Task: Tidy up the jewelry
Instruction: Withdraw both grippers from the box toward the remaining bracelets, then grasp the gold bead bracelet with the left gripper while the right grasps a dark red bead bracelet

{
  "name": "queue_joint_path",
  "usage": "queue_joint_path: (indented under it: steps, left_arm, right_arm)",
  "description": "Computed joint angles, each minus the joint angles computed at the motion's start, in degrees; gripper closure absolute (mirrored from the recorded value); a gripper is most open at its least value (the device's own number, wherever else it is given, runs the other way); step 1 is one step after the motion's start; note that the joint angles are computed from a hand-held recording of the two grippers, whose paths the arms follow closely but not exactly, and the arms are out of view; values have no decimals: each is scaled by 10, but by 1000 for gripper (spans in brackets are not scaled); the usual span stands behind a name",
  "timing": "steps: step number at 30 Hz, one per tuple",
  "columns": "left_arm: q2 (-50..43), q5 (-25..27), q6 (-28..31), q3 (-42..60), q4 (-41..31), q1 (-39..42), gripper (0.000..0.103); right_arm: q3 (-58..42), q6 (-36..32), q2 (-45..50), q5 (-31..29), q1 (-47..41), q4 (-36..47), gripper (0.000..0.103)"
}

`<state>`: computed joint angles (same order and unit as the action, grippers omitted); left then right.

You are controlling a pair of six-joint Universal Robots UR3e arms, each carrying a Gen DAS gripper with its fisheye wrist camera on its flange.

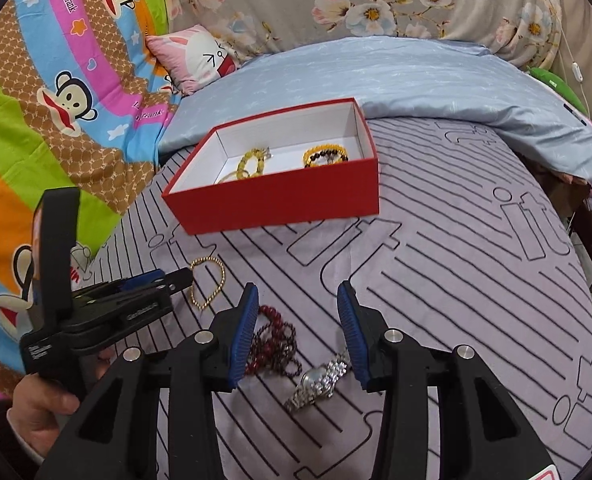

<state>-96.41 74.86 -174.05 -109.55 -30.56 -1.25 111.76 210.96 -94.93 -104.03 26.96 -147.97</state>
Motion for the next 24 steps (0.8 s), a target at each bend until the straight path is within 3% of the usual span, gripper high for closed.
queue_joint_path:
  steps: [8,14,24]
  left_arm:
    - [-30,12,-10,3,47,-19,66]
    - [-37,6,-1,4,55,-21,100]
    - [17,-40,17,-26,32,19,100]
  right_arm:
    - [10,10,11,9,7,-8,62]
    - [4,3,43,24,7,-20,62]
    - [-25,-29,109,55,-11,-43,67]
